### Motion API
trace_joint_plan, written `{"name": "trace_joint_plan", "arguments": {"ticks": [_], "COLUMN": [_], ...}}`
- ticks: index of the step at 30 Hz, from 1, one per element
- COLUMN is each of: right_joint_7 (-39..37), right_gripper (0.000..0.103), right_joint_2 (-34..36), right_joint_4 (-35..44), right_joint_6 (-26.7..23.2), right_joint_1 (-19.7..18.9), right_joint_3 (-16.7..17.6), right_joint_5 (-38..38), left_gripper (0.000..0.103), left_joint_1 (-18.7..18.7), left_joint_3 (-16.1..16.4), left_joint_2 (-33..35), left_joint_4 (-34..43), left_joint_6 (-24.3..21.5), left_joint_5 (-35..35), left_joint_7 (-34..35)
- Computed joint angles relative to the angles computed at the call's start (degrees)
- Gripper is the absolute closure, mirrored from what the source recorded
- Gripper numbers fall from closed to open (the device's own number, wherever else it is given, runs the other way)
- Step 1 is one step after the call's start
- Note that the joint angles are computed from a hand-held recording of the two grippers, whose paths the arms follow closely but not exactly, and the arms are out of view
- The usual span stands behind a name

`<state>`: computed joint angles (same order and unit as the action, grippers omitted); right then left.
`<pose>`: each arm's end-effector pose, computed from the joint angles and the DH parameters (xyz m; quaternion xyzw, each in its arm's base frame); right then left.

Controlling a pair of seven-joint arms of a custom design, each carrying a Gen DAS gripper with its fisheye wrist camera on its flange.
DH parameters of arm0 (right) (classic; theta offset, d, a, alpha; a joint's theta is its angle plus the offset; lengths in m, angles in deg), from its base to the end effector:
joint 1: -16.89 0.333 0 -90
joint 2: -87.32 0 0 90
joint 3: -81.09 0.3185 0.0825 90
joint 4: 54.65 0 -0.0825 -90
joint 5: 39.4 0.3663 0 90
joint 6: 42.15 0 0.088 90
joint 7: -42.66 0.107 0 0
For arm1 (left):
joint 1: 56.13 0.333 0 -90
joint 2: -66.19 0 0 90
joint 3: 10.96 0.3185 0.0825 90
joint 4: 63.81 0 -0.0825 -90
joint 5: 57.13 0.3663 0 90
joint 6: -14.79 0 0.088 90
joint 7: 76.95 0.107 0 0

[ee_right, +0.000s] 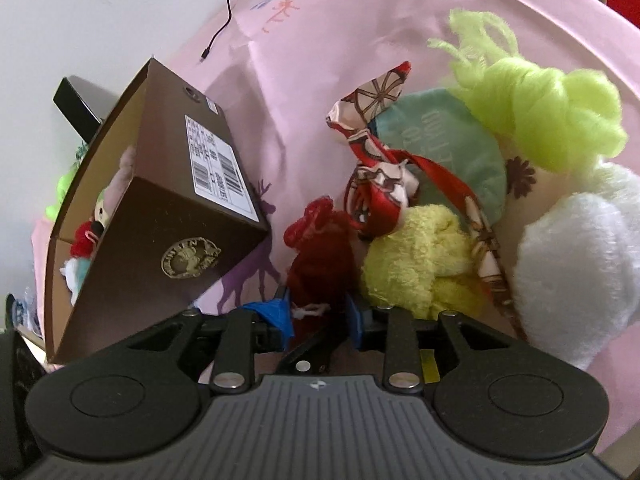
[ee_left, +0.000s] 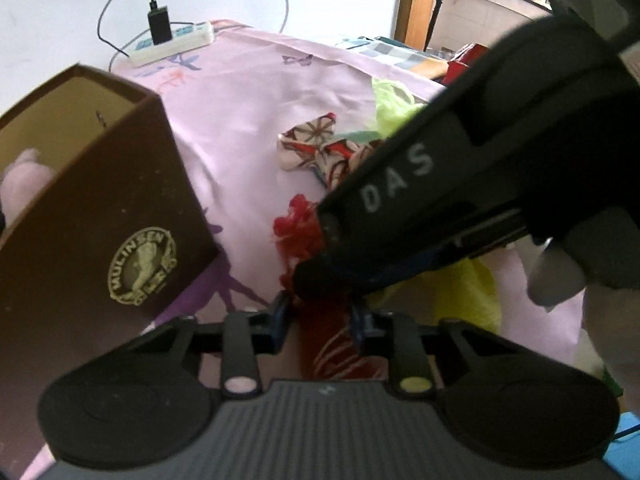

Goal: Organize soft objects

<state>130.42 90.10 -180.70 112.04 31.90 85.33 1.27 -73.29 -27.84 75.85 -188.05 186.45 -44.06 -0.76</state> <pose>0.5314 0.1627 0.4166 -0.6025 0.7398 0.0530 0.2947 0.4826 -0.3382 0.4115 -0.4628 0.8233 -0.2944 0.1458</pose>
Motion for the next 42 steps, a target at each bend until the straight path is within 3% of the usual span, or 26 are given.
{"name": "trace_joint_plan", "arguments": {"ticks": [4, 11, 17, 20, 25, 30, 35, 42], "right_joint_7": [-2.7, -18.3, -30.1, -36.6, -44.5, -44.5, -38.0, -27.5], "right_gripper": [0.089, 0.092, 0.093, 0.093, 0.093, 0.093, 0.092, 0.093], "right_joint_2": [1.1, -1.2, -5.4, -6.5, -4.6, 1.9, 10.0, 20.5], "right_joint_4": [1.1, 0.9, 0.0, 0.8, 5.9, 15.1, 25.0, 37.6], "right_joint_6": [-1.6, -3.6, -2.1, -0.1, 1.2, 1.5, 0.2, -6.3], "right_joint_1": [-0.3, -0.7, 0.8, 1.8, 2.4, 2.1, 1.3, 0.7], "right_joint_3": [0.3, 0.7, -0.1, -0.5, -0.8, 0.3, 1.6, 2.6], "right_joint_5": [4.6, 17.2, 26.8, 32.1, 36.2, 30.9, 19.1, 1.3], "left_gripper": [0.087, 0.090, 0.091, 0.091, 0.091, 0.091, 0.091, 0.090], "left_joint_1": [1.2, 1.5, 0.2, 0.9, 6.0, 6.1, 6.4, 6.4], "left_joint_3": [-0.8, -0.1, 1.8, 2.0, 0.3, 2.9, 4.0, 5.3], "left_joint_2": [-0.8, -6.3, -12.0, -13.5, -12.5, -9.4, -4.5, 2.2], "left_joint_4": [-0.9, -5.1, -7.9, -7.8, -3.2, 2.5, 8.1, 16.1], "left_joint_6": [-0.1, 2.3, 5.6, 7.8, 9.2, 7.8, 5.3, -3.2], "left_joint_5": [-2.9, -5.6, -2.0, 1.6, 16.0, 20.2, 10.2, 5.1], "left_joint_7": [0.1, -0.5, -4.6, -7.4, -18.4, -21.3, -14.2, -13.9]}}
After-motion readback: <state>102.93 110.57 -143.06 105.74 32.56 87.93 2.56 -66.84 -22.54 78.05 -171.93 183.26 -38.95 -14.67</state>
